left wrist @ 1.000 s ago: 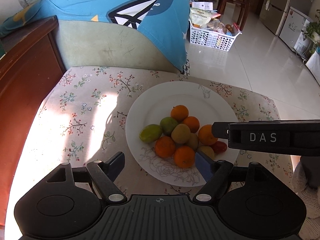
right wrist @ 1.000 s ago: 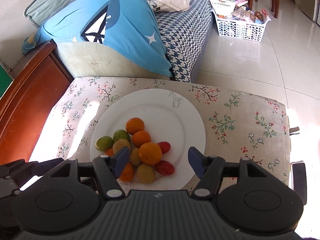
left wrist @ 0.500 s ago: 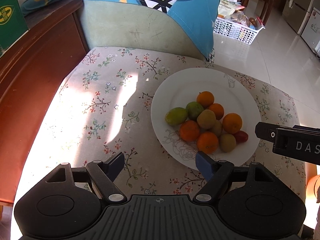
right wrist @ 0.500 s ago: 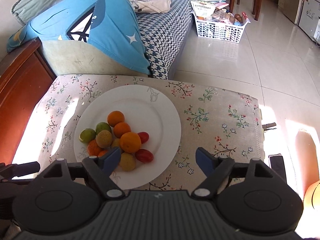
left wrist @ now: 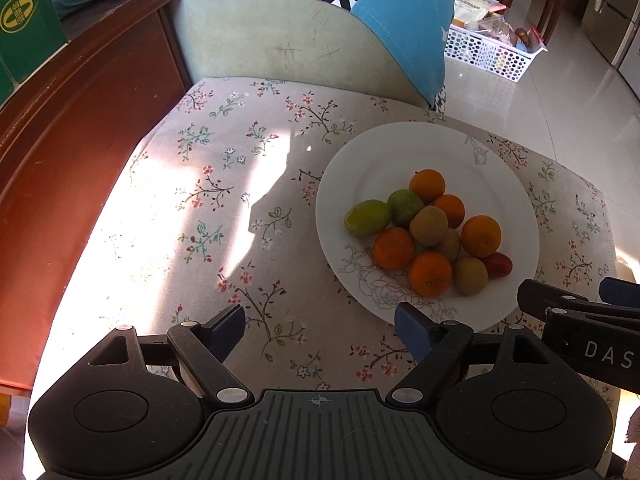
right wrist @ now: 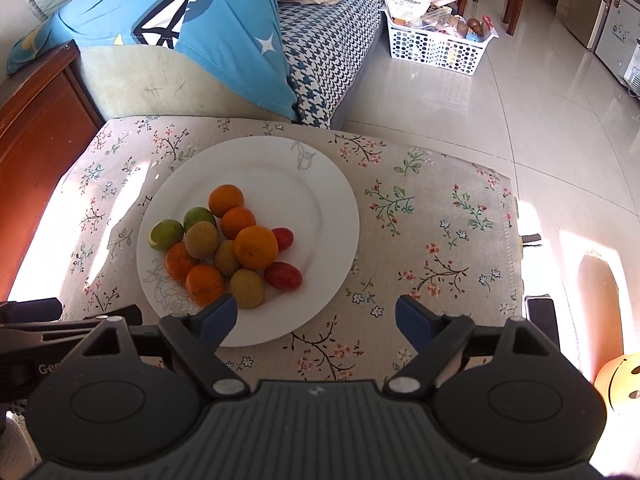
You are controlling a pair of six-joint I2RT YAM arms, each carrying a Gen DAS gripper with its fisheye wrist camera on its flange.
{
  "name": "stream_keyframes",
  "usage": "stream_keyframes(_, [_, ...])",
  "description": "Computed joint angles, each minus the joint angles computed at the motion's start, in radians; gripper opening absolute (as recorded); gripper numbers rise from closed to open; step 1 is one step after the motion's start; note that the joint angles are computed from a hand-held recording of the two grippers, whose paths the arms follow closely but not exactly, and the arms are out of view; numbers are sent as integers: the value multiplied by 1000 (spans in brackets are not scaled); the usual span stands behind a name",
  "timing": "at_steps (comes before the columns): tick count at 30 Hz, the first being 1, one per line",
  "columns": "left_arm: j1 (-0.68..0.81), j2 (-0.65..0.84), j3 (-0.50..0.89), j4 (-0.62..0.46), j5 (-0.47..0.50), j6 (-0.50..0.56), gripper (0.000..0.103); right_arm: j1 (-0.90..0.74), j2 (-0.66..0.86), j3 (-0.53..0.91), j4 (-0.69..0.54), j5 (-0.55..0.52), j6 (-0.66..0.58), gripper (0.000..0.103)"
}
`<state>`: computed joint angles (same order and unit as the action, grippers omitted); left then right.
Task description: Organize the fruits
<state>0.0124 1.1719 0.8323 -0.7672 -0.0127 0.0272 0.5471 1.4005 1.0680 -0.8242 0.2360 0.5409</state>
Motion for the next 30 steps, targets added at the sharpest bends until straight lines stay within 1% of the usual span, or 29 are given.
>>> stream_keyframes(16, [-24,25,-5,31,-77,-6,88,33,49,19,-6,39,10,87])
stream_keyframes(30, [-21,34,-3,35,-104,9,88,39,69,21,-5,22,7,87])
